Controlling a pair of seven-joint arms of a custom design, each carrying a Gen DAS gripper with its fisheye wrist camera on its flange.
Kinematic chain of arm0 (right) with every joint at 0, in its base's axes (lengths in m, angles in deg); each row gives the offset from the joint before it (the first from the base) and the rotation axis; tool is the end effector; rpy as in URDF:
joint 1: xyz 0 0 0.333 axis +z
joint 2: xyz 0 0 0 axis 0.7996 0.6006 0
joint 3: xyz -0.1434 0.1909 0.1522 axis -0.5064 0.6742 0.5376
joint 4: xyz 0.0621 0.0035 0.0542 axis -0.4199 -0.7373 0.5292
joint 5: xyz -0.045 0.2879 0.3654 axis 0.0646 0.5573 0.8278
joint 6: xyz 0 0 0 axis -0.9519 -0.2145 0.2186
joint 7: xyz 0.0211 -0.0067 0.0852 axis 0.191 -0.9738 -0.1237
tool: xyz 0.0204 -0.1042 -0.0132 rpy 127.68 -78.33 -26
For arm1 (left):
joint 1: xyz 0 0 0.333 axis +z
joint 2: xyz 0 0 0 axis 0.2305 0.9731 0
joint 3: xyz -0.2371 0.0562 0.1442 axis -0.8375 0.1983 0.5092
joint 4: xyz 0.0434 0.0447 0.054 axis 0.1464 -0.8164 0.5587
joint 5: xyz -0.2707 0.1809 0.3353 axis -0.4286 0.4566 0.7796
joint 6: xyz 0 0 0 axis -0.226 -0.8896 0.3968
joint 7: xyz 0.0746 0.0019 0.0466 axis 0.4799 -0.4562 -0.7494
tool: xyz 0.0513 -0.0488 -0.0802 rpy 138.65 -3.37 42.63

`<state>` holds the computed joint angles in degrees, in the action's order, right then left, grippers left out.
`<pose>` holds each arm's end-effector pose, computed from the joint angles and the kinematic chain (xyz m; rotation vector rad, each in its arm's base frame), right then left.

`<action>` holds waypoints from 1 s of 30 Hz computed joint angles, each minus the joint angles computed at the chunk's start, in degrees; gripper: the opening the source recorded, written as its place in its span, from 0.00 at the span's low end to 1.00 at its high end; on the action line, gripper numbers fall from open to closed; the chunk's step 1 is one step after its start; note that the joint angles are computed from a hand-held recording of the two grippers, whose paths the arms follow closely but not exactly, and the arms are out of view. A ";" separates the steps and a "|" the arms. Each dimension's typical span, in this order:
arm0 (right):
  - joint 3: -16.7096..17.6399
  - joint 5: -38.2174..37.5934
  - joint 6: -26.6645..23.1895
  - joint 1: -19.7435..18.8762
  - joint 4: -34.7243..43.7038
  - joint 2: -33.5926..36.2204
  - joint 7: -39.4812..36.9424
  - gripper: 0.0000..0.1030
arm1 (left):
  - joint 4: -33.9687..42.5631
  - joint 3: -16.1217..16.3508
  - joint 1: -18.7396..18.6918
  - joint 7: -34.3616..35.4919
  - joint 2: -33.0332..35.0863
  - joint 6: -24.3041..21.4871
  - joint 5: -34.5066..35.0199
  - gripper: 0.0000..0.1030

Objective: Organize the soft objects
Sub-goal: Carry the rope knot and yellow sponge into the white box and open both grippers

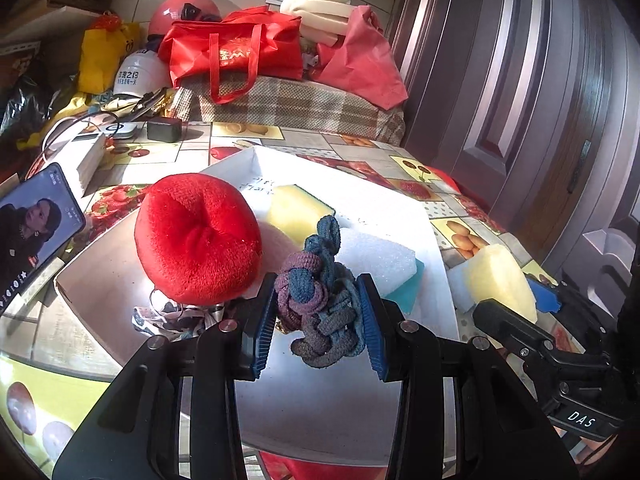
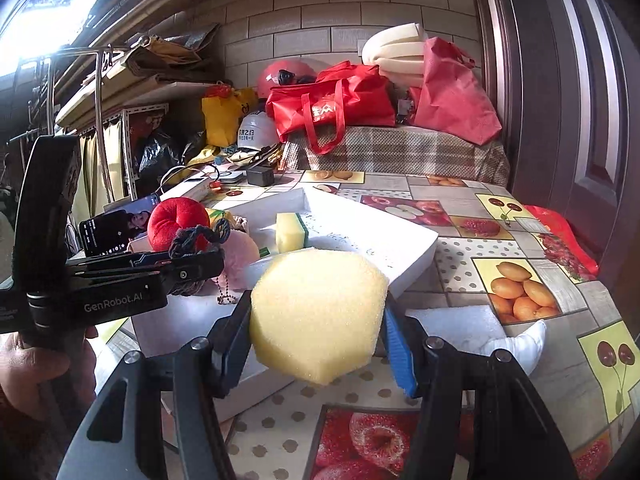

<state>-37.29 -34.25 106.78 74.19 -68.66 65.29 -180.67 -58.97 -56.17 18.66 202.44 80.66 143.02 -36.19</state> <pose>0.6270 0.3048 0.4374 -1.5008 1.5678 -0.9789 0.7586 -0.1025 0.4298 -1.2939 2.2190 -1.4212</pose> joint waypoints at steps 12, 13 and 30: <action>2.43 31.58 6.47 -2.37 12.75 12.92 -33.19 0.57 | 7.35 0.53 -1.49 -10.16 6.47 8.44 10.15 0.37; 3.25 35.17 6.19 -3.08 13.73 13.90 -36.46 0.57 | 7.25 0.62 -2.05 -10.64 6.59 10.22 11.92 0.38; -8.45 33.64 -5.68 6.90 22.61 18.85 -27.93 0.78 | 6.85 0.16 -3.32 -18.72 7.88 18.09 26.04 0.46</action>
<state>-45.74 -0.61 101.10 81.09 -46.05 84.13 -208.60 -52.13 -56.01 15.34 183.72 88.54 161.11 -10.15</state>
